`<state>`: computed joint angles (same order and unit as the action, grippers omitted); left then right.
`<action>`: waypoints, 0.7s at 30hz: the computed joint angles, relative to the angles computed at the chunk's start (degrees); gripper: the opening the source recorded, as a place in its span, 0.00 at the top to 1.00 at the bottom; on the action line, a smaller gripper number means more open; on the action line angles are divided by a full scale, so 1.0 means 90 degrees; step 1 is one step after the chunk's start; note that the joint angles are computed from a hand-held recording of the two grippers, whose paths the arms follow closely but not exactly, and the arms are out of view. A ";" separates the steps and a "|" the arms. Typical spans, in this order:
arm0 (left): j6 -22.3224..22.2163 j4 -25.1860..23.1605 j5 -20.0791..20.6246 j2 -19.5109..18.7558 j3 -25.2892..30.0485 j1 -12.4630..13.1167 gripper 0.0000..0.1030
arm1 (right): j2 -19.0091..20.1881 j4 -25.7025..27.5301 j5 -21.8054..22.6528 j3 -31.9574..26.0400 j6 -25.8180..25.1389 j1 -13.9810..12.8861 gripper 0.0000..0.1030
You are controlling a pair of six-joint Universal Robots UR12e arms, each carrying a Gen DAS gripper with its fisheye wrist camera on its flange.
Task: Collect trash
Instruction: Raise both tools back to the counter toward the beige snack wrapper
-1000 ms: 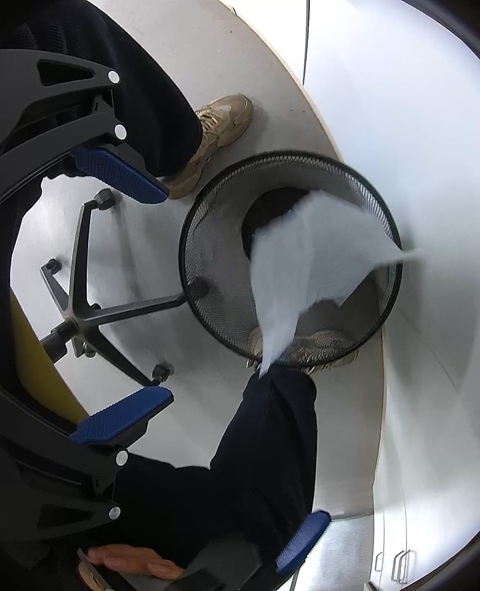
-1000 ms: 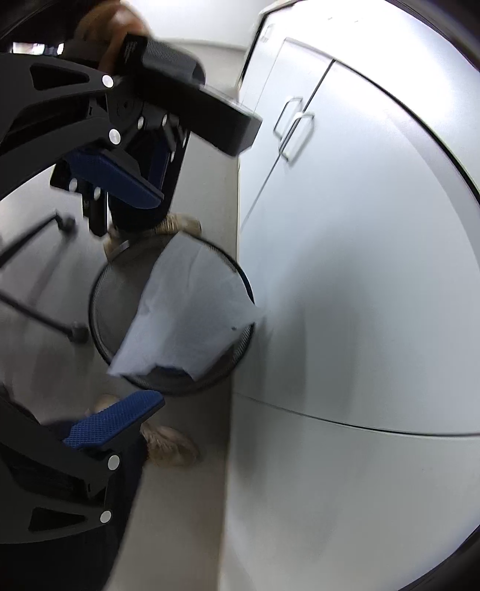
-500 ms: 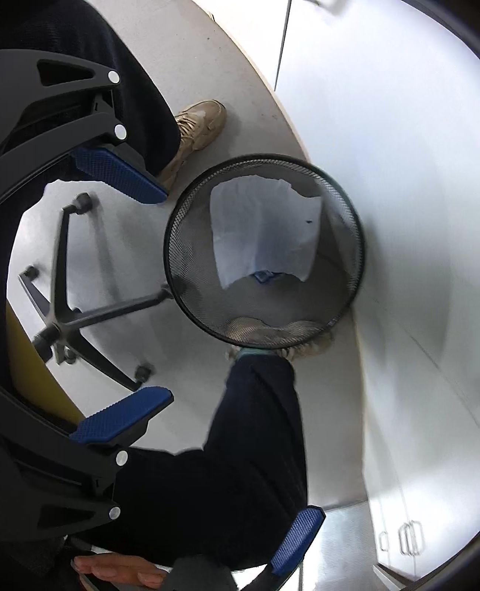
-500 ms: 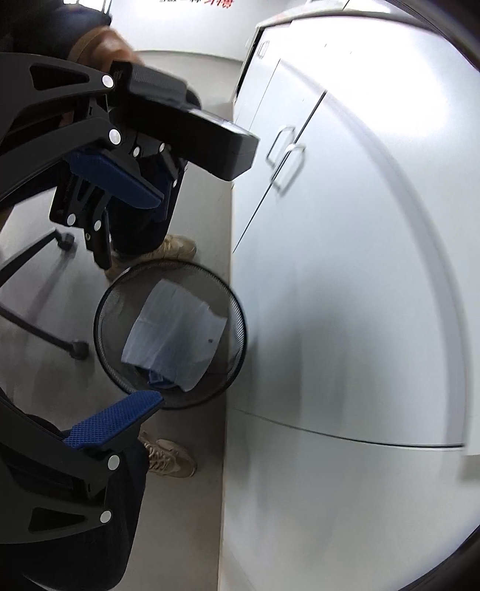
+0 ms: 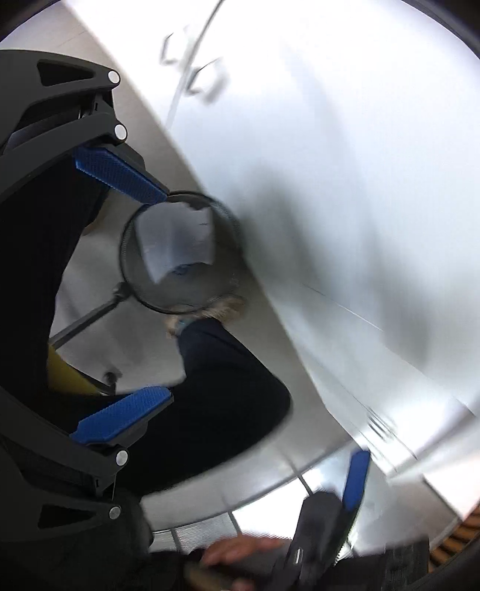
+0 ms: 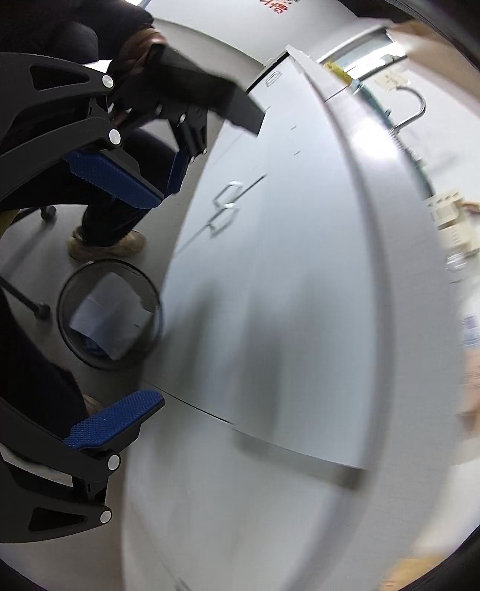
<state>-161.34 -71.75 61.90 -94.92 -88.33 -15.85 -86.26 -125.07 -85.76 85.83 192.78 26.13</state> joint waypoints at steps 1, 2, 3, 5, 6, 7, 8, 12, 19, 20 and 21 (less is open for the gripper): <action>0.0050 0.0074 -0.0031 0.0054 0.0061 0.0028 0.04 | -0.0026 -0.0063 -0.0010 -0.0063 -0.0071 -0.0006 0.03; 0.0090 0.0220 -0.0029 0.0116 0.0148 0.0055 0.04 | -0.0047 -0.0136 -0.0013 -0.0119 -0.0093 -0.0016 0.03; 0.0093 0.0336 -0.0036 0.0171 0.0195 0.0078 0.04 | -0.0065 -0.0194 -0.0021 -0.0154 -0.0126 -0.0036 0.03; 0.0051 0.0628 -0.0080 0.0244 0.0344 0.0141 0.04 | -0.0059 -0.0338 -0.0152 -0.0291 -0.0158 -0.0031 0.03; 0.0024 0.0747 -0.0144 0.0278 0.0395 0.0185 0.04 | -0.0053 -0.0442 -0.0200 -0.0371 -0.0203 -0.0043 0.03; -0.0015 0.0873 -0.0242 0.0304 0.0458 0.0229 0.04 | -0.0051 -0.0490 -0.0236 -0.0433 -0.0227 -0.0047 0.03; -0.0053 0.0988 -0.0334 0.0340 0.0483 0.0261 0.04 | -0.0037 -0.0612 -0.0256 -0.0507 -0.0255 -0.0068 0.03; -0.0407 0.1808 -0.0329 0.0311 0.0763 0.0310 0.04 | 0.0105 -0.0917 -0.0563 -0.0830 -0.0419 -0.0108 0.03; -0.1016 0.2507 0.0180 -0.0249 0.1731 0.0226 0.04 | 0.0492 -0.1236 -0.0809 -0.1441 -0.0558 -0.0311 0.03; -0.1167 0.2537 0.0163 -0.0338 0.1871 0.0220 0.04 | 0.0533 -0.1294 -0.0799 -0.1502 -0.0581 -0.0356 0.03; -0.1368 0.2608 0.0186 -0.0479 0.2047 0.0215 0.04 | 0.0592 -0.1318 -0.0864 -0.1597 -0.0584 -0.0390 0.03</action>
<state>-173.65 -48.28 63.57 -99.23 -69.91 -13.91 -80.92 -136.92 -93.53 71.46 187.53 22.62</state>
